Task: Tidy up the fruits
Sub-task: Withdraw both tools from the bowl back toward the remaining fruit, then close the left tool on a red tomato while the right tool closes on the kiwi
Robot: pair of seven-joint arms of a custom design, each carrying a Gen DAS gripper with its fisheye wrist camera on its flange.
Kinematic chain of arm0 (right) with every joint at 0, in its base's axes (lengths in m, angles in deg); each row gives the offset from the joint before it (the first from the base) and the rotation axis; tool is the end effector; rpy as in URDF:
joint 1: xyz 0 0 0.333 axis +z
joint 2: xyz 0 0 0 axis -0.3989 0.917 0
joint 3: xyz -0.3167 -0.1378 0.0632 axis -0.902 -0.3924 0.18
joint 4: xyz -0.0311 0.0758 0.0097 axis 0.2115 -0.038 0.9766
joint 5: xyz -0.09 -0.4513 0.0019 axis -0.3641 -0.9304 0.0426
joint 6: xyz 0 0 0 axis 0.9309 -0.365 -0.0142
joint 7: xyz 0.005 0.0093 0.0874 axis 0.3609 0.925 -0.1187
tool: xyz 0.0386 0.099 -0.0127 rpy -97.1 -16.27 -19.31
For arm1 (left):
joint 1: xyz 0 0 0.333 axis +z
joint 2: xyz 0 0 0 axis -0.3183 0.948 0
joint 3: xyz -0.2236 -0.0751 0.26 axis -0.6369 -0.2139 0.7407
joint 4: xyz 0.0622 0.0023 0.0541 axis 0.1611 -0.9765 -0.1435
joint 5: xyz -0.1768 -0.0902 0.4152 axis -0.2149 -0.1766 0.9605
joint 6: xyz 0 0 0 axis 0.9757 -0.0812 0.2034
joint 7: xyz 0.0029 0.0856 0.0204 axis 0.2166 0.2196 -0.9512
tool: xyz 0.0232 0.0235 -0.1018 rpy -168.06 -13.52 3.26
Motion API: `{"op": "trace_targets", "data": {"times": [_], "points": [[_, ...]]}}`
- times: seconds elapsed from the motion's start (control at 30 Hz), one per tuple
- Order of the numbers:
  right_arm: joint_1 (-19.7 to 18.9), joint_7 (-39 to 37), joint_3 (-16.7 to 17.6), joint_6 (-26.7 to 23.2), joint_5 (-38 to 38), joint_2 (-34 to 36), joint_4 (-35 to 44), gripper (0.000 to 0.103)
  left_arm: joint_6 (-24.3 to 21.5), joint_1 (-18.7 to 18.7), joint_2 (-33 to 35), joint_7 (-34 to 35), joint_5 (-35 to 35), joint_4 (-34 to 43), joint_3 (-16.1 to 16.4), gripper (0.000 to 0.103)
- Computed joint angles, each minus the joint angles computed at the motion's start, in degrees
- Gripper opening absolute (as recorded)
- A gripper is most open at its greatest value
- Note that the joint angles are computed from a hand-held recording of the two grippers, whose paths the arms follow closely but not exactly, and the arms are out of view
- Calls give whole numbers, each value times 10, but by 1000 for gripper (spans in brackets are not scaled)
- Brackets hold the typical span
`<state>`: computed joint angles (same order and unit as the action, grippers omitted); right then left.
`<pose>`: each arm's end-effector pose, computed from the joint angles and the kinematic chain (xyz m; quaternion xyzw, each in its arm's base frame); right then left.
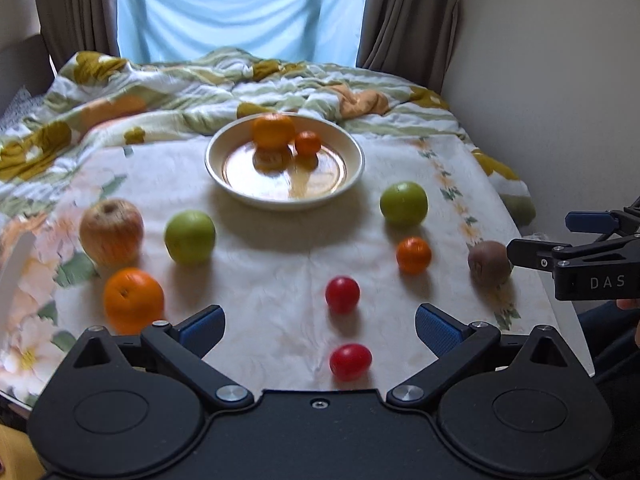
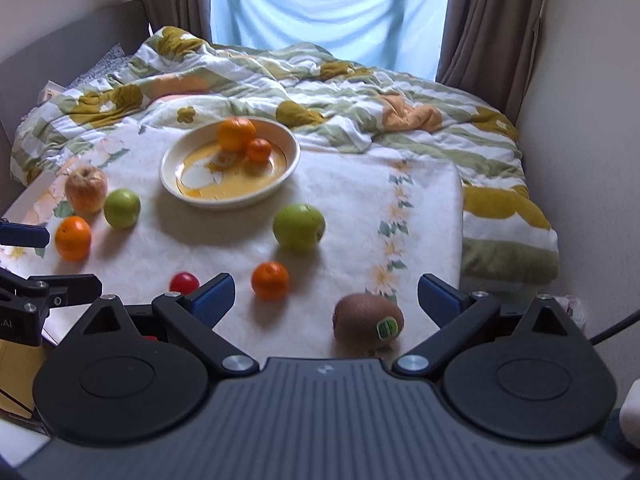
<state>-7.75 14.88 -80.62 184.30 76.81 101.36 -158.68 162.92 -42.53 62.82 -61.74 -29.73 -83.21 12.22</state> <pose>0.6867 0.2272 0.3541 -0.7653 0.5173 -0.2298 0.3063 0.6348 -0.3313 0.3407 -0.6768 0.6519 -0.2739 0.2049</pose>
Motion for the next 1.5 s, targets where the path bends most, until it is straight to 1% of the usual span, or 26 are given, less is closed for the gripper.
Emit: {"op": "trace_targets", "data": {"times": [0.03, 0.1, 0.2, 0.23, 0.27, 0.3, 0.33, 0.43, 0.47, 0.53, 0.6, 0.63, 0.7, 0.77, 0.87, 0.9, 1.1, 1.23, 1.3, 1.37, 1.43, 1.5], "points": [[0, 0, -2, 2, -1, 3, -1, 103, 2, 0, 5, -2, -2, 1, -1, 103], [6, 3, -12, 12, -3, 12, -3, 103, -8, -4, 16, -5, -11, 6, -2, 101], [-6, -1, -4, 25, 0, 24, -4, 103, -20, -26, 28, -48, 0, 13, 11, 101], [-15, -4, 4, 26, 1, 28, -4, 103, -27, -33, 33, -63, 4, 18, 14, 98], [-23, -8, 11, 26, 2, 32, -3, 103, -35, -37, 38, -73, 6, 23, 14, 93], [-33, -13, 19, 26, 4, 37, -1, 103, -45, -41, 42, -82, 8, 28, 14, 91], [-34, -14, 18, 27, 4, 41, 1, 103, -56, -43, 48, -87, 8, 35, 12, 88], [-20, -10, 1, 35, 6, 54, 4, 103, -87, -48, 65, -99, 6, 53, 5, 73], [-12, -7, -9, 34, 6, 58, 6, 103, -91, -49, 69, -106, 5, 57, 4, 71], [-13, -11, -8, 38, 3, 65, 8, 103, -98, -49, 78, -117, 1, 64, 2, 68], [-7, -15, -16, 44, -1, 72, 10, 103, -108, -54, 84, -131, 1, 71, 4, 64], [-14, -18, -9, 43, -2, 75, 13, 103, -112, -59, 85, -143, 10, 72, 8, 63], [-46, -29, 23, 37, -2, 82, 19, 103, -124, -67, 89, -161, 27, 79, 13, 55], [-71, -39, 50, 34, 0, 90, 26, 103, -140, -69, 93, -166, 36, 87, 11, 38], [-100, -52, 78, 27, 8, 98, 34, 103, -153, -66, 96, -168, 39, 93, 2, 38], [-105, -55, 83, 26, 11, 100, 36, 103, -153, -64, 96, -170, 37, 93, 0, 38], [-121, -72, 98, 21, 22, 111, 48, 103, -154, -61, 92, -177, 38, 89, -7, 38], [-117, -79, 94, 9, 29, 119, 62, 101, -152, -61, 90, -183, 40, 86, -9, 38], [-121, -84, 99, 3, 34, 126, 71, 98, -153, -60, 90, -184, 39, 86, -10, 38], [-111, -85, 89, 0, 37, 132, 80, 96, -151, -60, 89, -187, 38, 84, -11, 38], [-111, -87, 90, -6, 42, 138, 88, 93, -152, -61, 88, -189, 40, 84, -10, 38], [-117, -92, 98, -12, 48, 143, 95, 84, -152, -61, 87, -191, 42, 84, -11, 38]]}}
